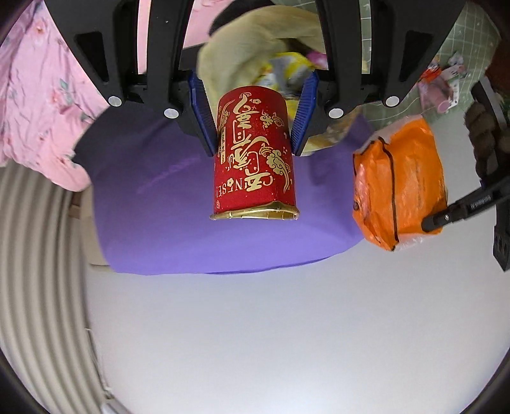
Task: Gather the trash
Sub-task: 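Carry the red cup and orange bag over the bin and open both tools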
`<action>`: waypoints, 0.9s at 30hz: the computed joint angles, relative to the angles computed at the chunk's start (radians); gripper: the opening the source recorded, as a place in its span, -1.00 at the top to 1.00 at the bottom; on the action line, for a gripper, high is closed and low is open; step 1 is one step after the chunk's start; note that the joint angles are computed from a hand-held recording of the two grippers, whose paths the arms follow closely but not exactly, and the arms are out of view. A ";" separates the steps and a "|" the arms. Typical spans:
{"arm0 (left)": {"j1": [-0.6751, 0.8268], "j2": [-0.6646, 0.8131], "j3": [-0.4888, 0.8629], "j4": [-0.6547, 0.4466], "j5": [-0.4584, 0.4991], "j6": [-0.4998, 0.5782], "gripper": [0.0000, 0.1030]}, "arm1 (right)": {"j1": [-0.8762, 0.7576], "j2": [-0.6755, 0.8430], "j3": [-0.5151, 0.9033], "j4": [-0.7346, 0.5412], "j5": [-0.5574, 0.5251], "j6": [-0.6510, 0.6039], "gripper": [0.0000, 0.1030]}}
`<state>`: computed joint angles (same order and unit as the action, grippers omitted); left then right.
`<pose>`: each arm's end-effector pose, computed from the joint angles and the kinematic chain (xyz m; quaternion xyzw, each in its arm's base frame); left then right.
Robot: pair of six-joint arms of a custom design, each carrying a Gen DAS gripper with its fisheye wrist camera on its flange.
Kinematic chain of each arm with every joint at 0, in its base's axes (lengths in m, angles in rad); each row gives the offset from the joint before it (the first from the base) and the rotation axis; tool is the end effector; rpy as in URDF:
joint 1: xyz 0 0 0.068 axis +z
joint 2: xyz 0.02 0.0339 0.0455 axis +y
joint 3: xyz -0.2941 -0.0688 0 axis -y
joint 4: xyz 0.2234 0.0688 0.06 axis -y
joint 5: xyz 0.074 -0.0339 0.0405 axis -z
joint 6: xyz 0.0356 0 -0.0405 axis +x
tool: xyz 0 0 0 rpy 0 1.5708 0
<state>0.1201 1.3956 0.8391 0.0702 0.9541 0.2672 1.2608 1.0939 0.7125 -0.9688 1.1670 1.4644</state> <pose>0.2753 0.0040 0.2918 0.2922 0.7415 -0.2977 0.5256 0.0720 0.1176 0.2615 0.1446 0.8190 -0.0233 0.5548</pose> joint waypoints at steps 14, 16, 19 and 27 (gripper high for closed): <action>-0.362 0.326 -0.105 0.042 -0.402 0.120 0.85 | -0.434 -0.077 -0.245 0.824 -0.412 -0.727 0.12; -0.306 0.358 -0.087 0.014 -0.362 0.143 0.85 | -0.506 0.027 -0.281 0.970 -0.542 -0.780 0.12; -0.249 0.389 -0.060 -0.032 -0.319 0.192 0.85 | -0.539 0.158 -0.297 1.059 -0.641 -0.808 0.12; -0.300 0.404 -0.051 -0.028 -0.338 0.213 0.85 | -0.541 0.310 -0.290 1.048 -0.640 -0.823 0.13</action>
<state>-0.1797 1.7997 0.7879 0.0421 0.6159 0.4807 0.7194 1.4040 0.4225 0.0788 0.5266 0.6413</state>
